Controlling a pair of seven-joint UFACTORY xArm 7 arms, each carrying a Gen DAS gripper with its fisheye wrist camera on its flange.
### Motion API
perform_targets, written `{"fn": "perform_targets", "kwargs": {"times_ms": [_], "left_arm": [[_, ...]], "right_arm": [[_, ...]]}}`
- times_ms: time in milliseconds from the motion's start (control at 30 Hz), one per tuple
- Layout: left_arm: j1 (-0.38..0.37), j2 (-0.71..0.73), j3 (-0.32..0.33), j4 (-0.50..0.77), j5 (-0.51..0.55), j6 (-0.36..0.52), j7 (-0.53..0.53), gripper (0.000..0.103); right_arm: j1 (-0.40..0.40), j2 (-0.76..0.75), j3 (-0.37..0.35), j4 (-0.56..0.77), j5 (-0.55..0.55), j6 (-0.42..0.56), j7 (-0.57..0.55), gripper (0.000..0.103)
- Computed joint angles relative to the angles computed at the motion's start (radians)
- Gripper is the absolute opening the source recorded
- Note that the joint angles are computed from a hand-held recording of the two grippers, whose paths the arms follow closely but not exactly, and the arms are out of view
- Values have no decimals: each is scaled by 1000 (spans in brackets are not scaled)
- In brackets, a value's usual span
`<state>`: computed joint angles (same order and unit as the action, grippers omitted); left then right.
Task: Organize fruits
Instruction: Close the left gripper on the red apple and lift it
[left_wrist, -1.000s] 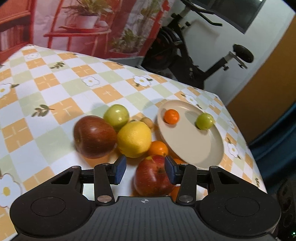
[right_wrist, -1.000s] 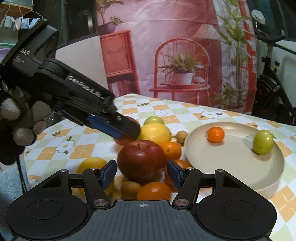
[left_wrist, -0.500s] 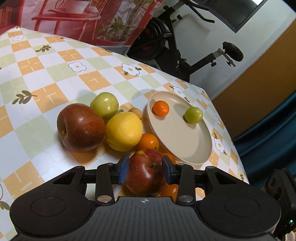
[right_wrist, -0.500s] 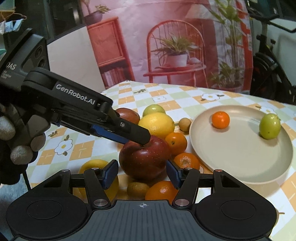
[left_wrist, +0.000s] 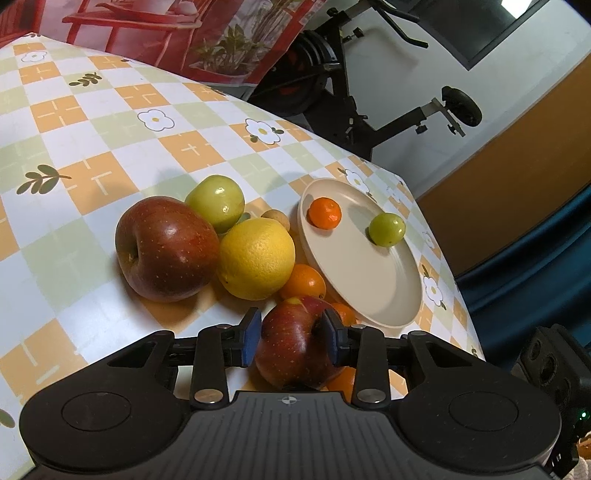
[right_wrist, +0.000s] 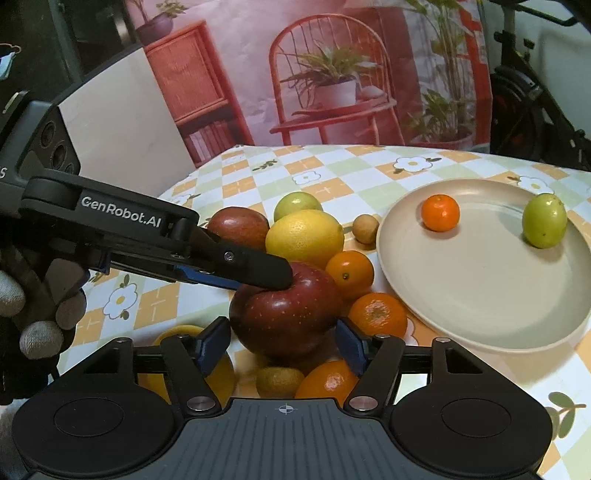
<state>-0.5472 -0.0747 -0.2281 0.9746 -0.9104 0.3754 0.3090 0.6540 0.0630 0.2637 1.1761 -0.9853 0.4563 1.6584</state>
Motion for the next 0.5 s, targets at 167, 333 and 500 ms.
{"fn": "perform_targets", "kwargs": {"times_ms": [167,333,500], "left_arm": [[0,-3,4,-3,-24,5,19,38],[0,-6,1,-5,-14,2,10,38],[-6,-21,-2,-11,30,-13,-10,38]], "right_arm": [[4,14,-4,16,17,8,-6,64],[15,19,-7,27,24,31,-24,62],[18,9,-8,20,-14,27,9,62]]}}
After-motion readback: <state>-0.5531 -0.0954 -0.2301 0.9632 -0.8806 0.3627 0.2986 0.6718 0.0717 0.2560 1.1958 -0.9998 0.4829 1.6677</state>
